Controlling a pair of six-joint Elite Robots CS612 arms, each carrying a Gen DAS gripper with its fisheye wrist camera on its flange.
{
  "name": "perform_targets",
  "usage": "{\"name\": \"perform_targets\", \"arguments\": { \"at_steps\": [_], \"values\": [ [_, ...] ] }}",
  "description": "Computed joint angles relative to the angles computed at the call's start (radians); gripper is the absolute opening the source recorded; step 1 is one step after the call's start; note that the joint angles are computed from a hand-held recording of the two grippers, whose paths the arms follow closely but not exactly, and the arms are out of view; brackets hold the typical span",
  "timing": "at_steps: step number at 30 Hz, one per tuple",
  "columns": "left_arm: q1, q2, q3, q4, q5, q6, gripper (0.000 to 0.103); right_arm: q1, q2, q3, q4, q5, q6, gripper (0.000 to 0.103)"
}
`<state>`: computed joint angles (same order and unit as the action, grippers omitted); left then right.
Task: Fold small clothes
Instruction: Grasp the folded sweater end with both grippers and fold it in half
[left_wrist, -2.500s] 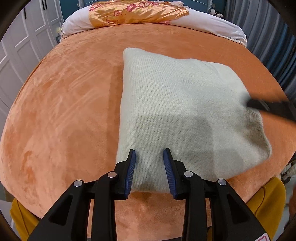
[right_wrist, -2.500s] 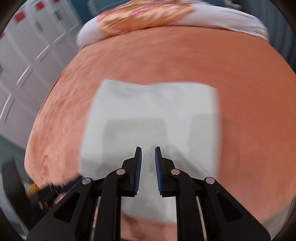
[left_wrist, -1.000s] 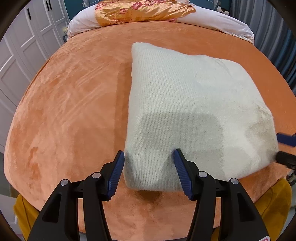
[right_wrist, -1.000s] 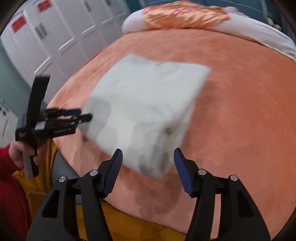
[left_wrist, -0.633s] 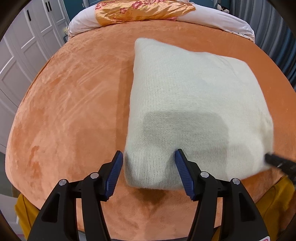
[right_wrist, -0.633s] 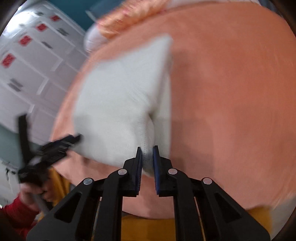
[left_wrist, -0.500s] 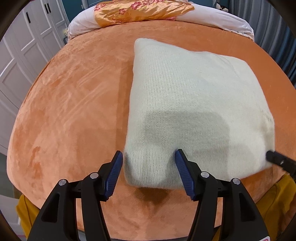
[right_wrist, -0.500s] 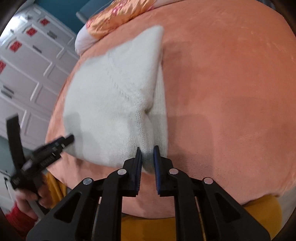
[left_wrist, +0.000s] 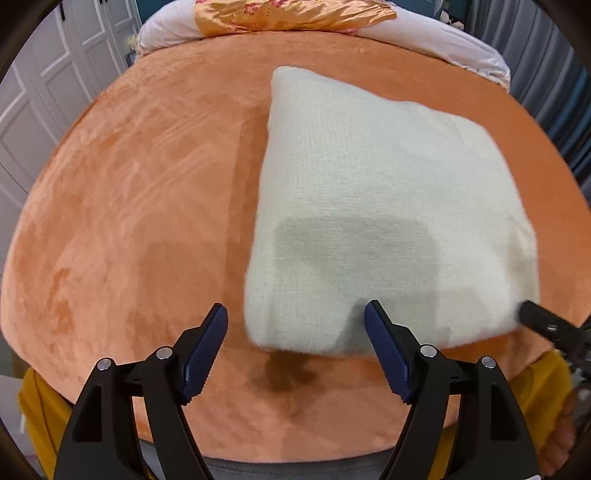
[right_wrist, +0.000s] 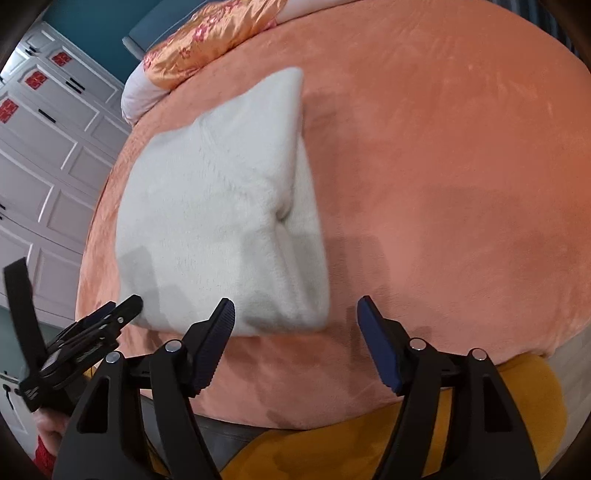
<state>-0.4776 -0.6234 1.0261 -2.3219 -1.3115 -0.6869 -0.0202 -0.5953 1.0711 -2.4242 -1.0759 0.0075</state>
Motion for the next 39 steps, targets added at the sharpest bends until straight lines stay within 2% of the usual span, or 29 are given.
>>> {"name": "perform_targets", "arguments": {
  "at_steps": [2, 5, 8, 11, 17, 22, 28, 31, 36, 38, 39],
  "values": [
    [0.008, 0.004, -0.007, -0.02, -0.048, 0.011, 0.083, 0.004, 0.01, -0.019, -0.002, -0.001, 0.0, 0.067],
    [0.021, 0.026, -0.046, 0.001, -0.11, 0.024, 0.085, 0.01, 0.036, -0.068, 0.037, 0.012, 0.01, 0.072],
    [0.033, 0.047, -0.073, -0.001, -0.13, 0.001, 0.087, 0.018, 0.065, -0.12, 0.083, -0.002, 0.013, 0.073],
    [0.045, 0.07, -0.107, 0.008, -0.153, -0.009, 0.088, 0.017, 0.088, -0.152, 0.105, 0.016, 0.031, 0.076],
    [0.046, 0.106, -0.159, 0.016, -0.145, -0.002, 0.098, 0.018, 0.12, -0.196, 0.109, 0.058, 0.073, 0.08],
    [0.043, 0.125, -0.171, -0.012, -0.135, -0.012, 0.098, 0.027, 0.146, -0.241, 0.135, 0.057, 0.065, 0.087],
    [0.05, 0.131, -0.15, -0.093, -0.164, -0.013, 0.098, 0.031, 0.159, -0.257, 0.121, 0.056, 0.052, 0.093],
    [0.045, 0.13, -0.139, -0.12, -0.143, 0.004, 0.098, 0.033, 0.163, -0.263, 0.117, 0.061, 0.049, 0.095],
    [0.046, 0.129, -0.139, -0.124, -0.148, 0.003, 0.098, 0.037, 0.163, -0.269, 0.119, 0.053, 0.039, 0.092],
    [0.048, 0.131, -0.153, -0.096, -0.161, 0.004, 0.098, 0.036, 0.159, -0.261, 0.108, 0.072, 0.032, 0.08],
    [0.05, 0.129, -0.156, -0.082, -0.166, 0.005, 0.098, 0.035, 0.151, -0.247, 0.1, 0.085, 0.031, 0.07]
  ]
}}
